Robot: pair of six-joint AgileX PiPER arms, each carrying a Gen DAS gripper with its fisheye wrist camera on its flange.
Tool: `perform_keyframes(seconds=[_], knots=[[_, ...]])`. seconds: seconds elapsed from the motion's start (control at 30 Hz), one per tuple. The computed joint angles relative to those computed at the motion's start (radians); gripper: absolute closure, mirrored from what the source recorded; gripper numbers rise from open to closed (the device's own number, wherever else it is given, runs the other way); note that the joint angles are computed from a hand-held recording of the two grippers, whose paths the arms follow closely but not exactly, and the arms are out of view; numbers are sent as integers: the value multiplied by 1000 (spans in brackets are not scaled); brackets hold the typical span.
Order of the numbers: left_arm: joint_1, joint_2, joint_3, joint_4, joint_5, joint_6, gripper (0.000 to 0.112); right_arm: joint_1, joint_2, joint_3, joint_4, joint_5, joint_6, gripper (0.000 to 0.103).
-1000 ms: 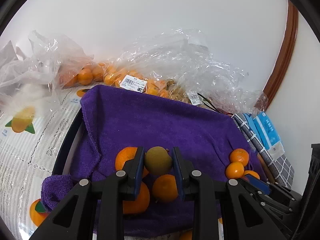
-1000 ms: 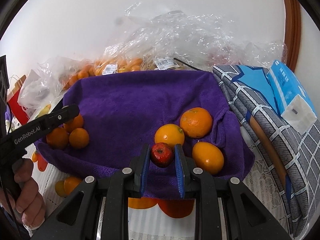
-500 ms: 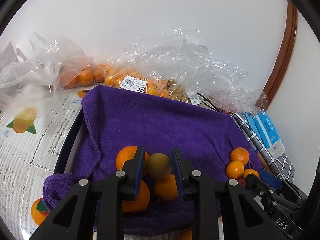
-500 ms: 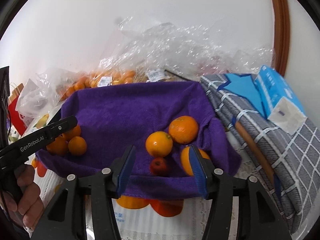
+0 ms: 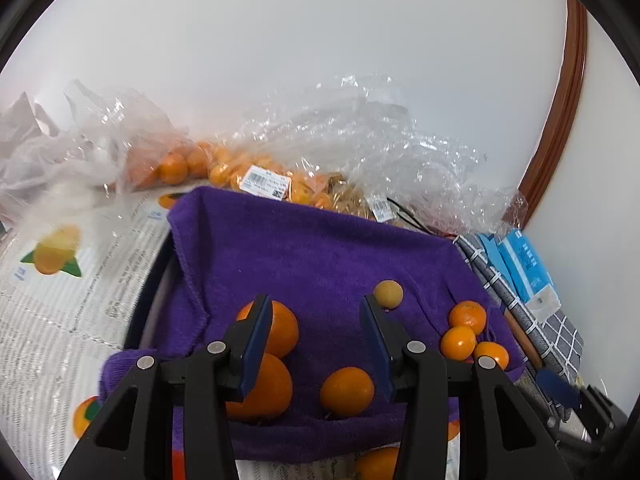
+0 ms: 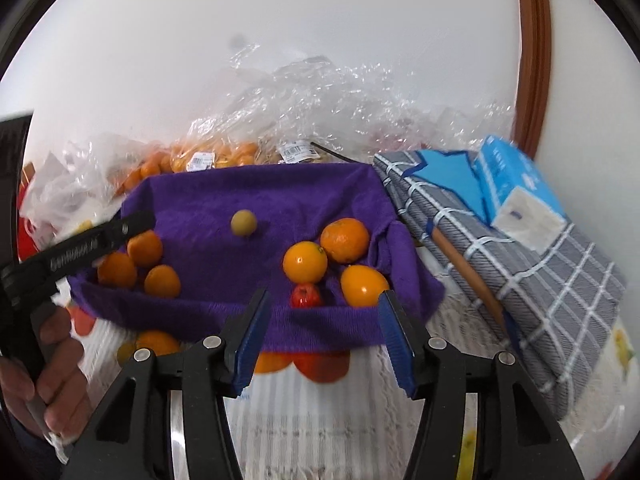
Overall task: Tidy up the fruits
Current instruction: 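Lower the fruits onto the towel and open both grippers, then grasp an orange from the table with the right gripper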
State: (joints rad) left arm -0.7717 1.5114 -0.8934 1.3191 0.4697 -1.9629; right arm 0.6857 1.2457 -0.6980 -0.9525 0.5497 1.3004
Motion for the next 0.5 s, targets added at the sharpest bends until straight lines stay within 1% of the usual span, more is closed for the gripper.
perform_keyframes(seconds=[0.03,0.1,0.13,0.17,0.2,0.23,0.37,0.43,0.5], knots=[[-9,-14,7,0,15,-1,68,30,-4,1,-2,33,15,48],[-50,-42,13,-33,104,30,65,73,-22,8,32,61,10,48],[-76,-60,20,-58,157,61,64,82,-31,10,64,58,-16,48],[-94,-83,35,-82,189,92,61,88,-36,8,101,54,-51,48],[-100,-105,52,-101,199,121,60,102,-42,9,129,53,-74,48],[-116,-128,73,-121,224,152,57,122,-46,13,134,54,-70,48],[-198,-204,159,-161,368,207,56,186,-37,28,113,33,-2,48],[-214,-250,203,-185,386,220,56,209,-24,28,111,7,19,48],[-221,-304,264,-192,381,206,55,232,-1,17,95,-13,41,48]])
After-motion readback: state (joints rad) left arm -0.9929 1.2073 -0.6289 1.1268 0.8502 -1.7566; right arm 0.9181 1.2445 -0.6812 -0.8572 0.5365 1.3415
